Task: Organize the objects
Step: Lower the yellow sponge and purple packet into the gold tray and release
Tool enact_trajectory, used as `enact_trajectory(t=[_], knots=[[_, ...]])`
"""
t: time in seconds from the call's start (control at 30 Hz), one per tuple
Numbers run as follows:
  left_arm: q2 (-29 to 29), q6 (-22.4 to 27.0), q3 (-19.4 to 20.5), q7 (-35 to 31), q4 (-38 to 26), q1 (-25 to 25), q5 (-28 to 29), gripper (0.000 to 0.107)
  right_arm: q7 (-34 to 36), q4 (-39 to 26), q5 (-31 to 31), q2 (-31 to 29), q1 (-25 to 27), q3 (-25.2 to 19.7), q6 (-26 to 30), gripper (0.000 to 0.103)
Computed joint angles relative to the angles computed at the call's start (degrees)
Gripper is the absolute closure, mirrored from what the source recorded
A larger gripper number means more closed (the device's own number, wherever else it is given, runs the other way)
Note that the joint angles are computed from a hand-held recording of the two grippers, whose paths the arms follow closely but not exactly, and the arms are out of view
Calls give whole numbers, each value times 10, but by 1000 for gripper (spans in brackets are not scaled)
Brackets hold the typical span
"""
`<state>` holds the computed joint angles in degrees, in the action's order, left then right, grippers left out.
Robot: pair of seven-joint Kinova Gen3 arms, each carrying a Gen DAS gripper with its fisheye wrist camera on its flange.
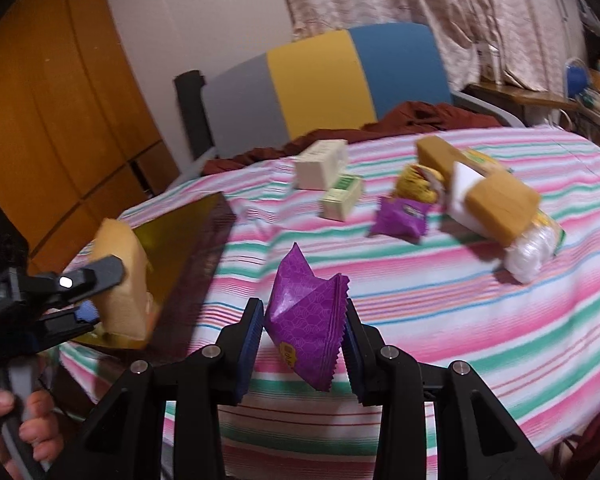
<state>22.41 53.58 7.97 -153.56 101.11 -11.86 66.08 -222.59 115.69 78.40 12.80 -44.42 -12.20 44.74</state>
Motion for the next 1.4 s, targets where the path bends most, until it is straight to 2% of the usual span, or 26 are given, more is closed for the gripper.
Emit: enact_trajectory(t=[0.1, 0.37, 0.53, 0.63, 0.77, 0.83, 1.0, 1.07, 1.2, 1.33, 1.4], knots=[[16, 14, -13, 28, -30, -7, -43, 47, 18, -21, 7, 6, -5, -1, -1, 65], [57, 47, -10, 109, -96, -20, -155, 47, 76, -82, 14, 32, -12, 9, -26, 65], [53, 21, -14, 149, -117, 5, -248, 47, 120, -121, 4, 52, -20, 22, -47, 65], [52, -4, -3, 157, -113, 3, -278, 47, 154, -148, -9, 67, -27, 31, -56, 65], [38, -57, -35, 204, -105, 49, -352, 47, 188, -176, -29, 82, -39, 47, -67, 65], [37, -53, -16, 217, -107, 33, -364, 47, 211, -189, -42, 90, -43, 54, -74, 65], [20, -35, -4, 212, -100, 9, -356, 46, 259, -214, -82, 109, -52, 75, -91, 65], [6, -43, -3, 207, -84, -2, -338, 44, 278, -221, -102, 115, -53, 82, -103, 64], [-7, -37, 1, 177, -61, -41, -268, 42, 312, -230, -137, 127, -58, 99, -122, 64], [-21, -68, -8, 168, -41, -47, -217, 42, 335, -237, -168, 136, -67, 118, -137, 64], [-24, -77, -10, 163, -34, -54, -190, 42, 338, -239, -178, 138, -76, 130, -138, 58]])
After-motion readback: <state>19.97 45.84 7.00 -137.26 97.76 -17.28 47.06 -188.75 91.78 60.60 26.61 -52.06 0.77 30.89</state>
